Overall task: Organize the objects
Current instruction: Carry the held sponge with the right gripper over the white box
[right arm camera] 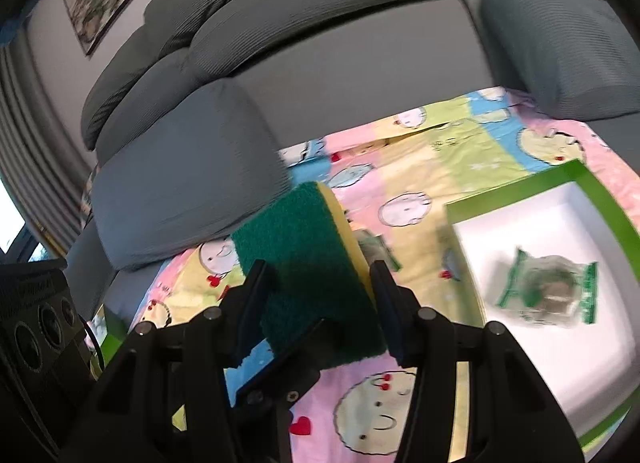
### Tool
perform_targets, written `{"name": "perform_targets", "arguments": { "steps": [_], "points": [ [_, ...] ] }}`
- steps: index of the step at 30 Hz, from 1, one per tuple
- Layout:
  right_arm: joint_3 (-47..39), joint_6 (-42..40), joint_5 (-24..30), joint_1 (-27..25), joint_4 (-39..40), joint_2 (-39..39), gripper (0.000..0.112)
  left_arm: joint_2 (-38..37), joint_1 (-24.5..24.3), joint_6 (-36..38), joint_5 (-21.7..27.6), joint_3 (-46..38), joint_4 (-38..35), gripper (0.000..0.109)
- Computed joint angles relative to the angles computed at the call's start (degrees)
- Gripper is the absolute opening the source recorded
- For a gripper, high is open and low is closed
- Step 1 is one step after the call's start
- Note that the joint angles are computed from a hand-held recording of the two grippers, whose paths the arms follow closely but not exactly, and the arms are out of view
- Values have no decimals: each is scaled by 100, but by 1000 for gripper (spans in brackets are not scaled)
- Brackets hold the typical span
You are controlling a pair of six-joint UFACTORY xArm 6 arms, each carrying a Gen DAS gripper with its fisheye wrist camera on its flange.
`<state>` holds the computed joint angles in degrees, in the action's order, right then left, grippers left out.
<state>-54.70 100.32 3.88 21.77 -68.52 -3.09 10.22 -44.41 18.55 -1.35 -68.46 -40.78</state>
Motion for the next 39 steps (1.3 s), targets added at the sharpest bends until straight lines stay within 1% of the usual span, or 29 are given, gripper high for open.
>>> {"name": "perform_targets", "arguments": {
  "steps": [2, 3, 4, 8, 13, 16, 21, 29, 36, 39],
  "points": [
    [137, 134, 93, -51, -86, -170, 51, 107, -112, 541, 103, -221, -524, 46],
    [222, 175, 167, -71, -96, -275, 51, 139, -152, 607, 116, -277, -582, 46],
    [291, 211, 238, -76, -107, -366, 51, 209, -211, 912, 179, -416, -880, 46],
    [627, 257, 553, -108, -37, -770, 51, 379, -361, 1631, 411, -744, -1583, 46],
    [1003, 318, 979, -176, 138, -1177, 52, 685, -486, 1927, 734, -1173, -1792, 46],
    [1251, 465, 1072, -260, 166, -1390, 52, 851, -538, 1804, 965, -1374, -1659, 46],
    [1542, 252, 1294, -377, 615, -1602, 52, 1101, -610, 1638, 1297, -1667, -1589, 46],
    [1804, -504, 1558, -509, 1519, -1764, 52, 1401, -624, 1470, 1813, -2011, -1673, 46],
    [1925, -1115, 1742, -602, 2214, -1768, 52, 1596, -622, 940, 2249, -2211, -1381, 46],
    [1946, -1390, 1816, -617, 2463, -1739, 52, 1640, -636, 787, 2349, -2230, -1293, 46]
  ]
}}
